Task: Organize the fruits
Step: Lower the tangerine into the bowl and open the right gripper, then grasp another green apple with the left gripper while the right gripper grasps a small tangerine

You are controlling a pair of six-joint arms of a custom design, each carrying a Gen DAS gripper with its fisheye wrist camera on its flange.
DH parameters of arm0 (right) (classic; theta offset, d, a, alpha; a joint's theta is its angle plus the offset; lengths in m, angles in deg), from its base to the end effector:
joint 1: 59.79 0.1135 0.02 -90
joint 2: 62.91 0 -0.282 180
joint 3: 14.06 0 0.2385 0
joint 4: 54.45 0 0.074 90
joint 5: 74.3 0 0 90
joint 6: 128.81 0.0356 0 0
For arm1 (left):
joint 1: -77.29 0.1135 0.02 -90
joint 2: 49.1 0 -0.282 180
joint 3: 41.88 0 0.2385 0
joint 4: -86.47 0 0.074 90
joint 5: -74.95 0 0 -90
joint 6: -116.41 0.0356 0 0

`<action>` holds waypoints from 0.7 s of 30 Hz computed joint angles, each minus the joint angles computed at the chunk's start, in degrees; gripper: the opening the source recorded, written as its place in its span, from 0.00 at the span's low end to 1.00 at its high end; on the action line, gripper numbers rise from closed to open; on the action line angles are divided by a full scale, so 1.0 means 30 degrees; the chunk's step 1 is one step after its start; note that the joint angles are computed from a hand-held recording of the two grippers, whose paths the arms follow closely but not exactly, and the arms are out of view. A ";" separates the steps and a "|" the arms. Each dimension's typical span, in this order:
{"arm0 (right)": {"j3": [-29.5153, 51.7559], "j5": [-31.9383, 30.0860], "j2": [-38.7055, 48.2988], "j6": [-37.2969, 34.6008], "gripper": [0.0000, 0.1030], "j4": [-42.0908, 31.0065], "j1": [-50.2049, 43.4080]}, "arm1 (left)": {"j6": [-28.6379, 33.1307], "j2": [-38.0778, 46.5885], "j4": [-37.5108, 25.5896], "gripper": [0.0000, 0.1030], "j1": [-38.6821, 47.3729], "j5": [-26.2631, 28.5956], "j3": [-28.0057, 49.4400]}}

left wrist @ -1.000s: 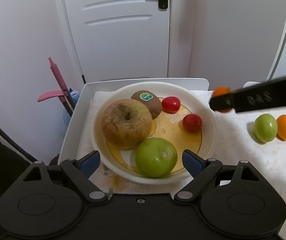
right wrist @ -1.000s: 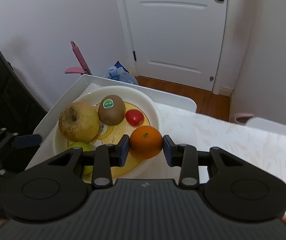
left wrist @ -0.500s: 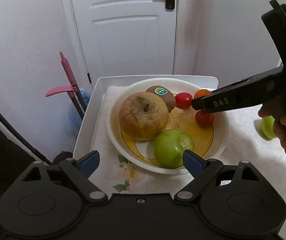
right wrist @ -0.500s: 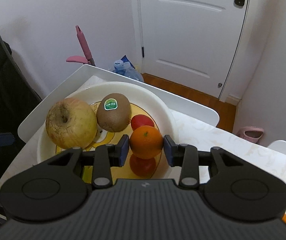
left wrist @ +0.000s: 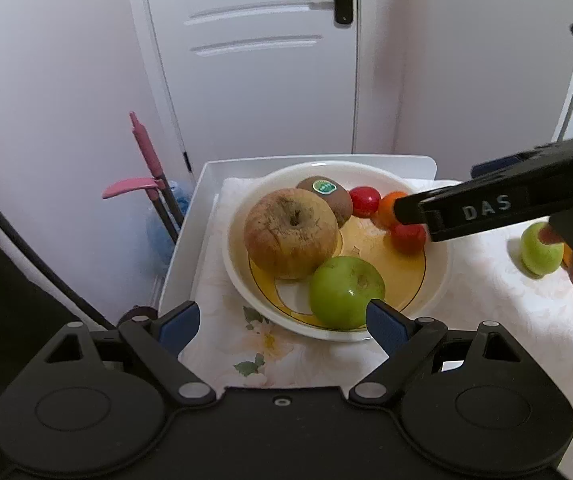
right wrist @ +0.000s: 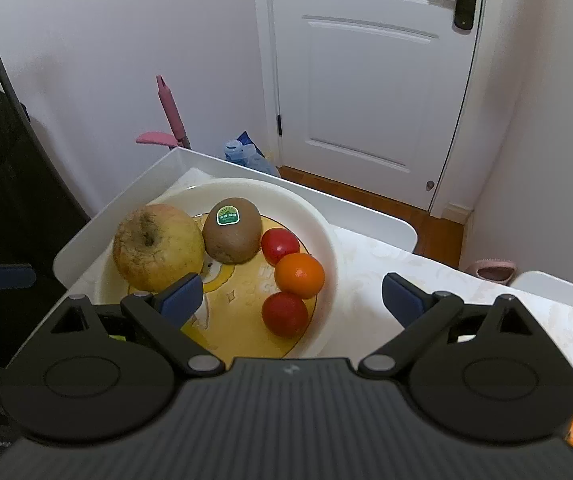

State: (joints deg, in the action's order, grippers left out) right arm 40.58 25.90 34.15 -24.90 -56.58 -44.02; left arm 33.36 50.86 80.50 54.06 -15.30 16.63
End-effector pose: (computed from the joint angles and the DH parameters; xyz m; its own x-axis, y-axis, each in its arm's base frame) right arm 0.2985 0.0778 0.1560 -0.6904 0.0509 -0.7216 0.0205 0.9985 0.0507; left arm 0.2957 -0.1267 0.1527 -0.6243 0.3996 -0.6713 0.4707 0.8782 0.0851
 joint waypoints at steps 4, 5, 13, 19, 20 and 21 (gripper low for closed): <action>-0.0841 -0.0070 -0.1600 0.0281 1.00 -0.0492 -0.0086 | -0.0511 -0.0963 -0.0020 0.90 -0.0488 -0.0699 -0.0565; -0.1079 -0.0039 -0.2096 0.0355 1.00 -0.0681 -0.0074 | -0.0668 -0.1265 -0.0070 0.90 -0.0673 -0.0919 -0.0722; -0.3180 -0.0274 -0.7066 0.0439 1.00 -0.2991 -0.0545 | -0.2334 -0.3972 -0.1017 0.90 -0.2773 -0.3034 -0.1791; -0.4450 -0.0981 -1.1735 -0.0454 1.00 -0.5823 -0.1801 | -0.4430 -0.5728 -0.2269 0.91 -0.5443 -0.5467 -0.2109; -0.4570 -0.1207 -1.2456 -0.0666 1.00 -0.6345 -0.2088 | -0.4814 -0.5949 -0.2538 0.91 -0.5932 -0.5900 -0.2080; -0.4715 -0.1495 -1.3375 -0.0939 1.00 -0.7006 -0.2488 | -0.5195 -0.6089 -0.2781 0.91 -0.6398 -0.6291 -0.2011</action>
State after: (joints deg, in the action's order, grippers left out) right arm 26.43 21.41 -5.97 -27.71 -77.60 -51.48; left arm 17.78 32.59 72.15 34.87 -34.18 10.60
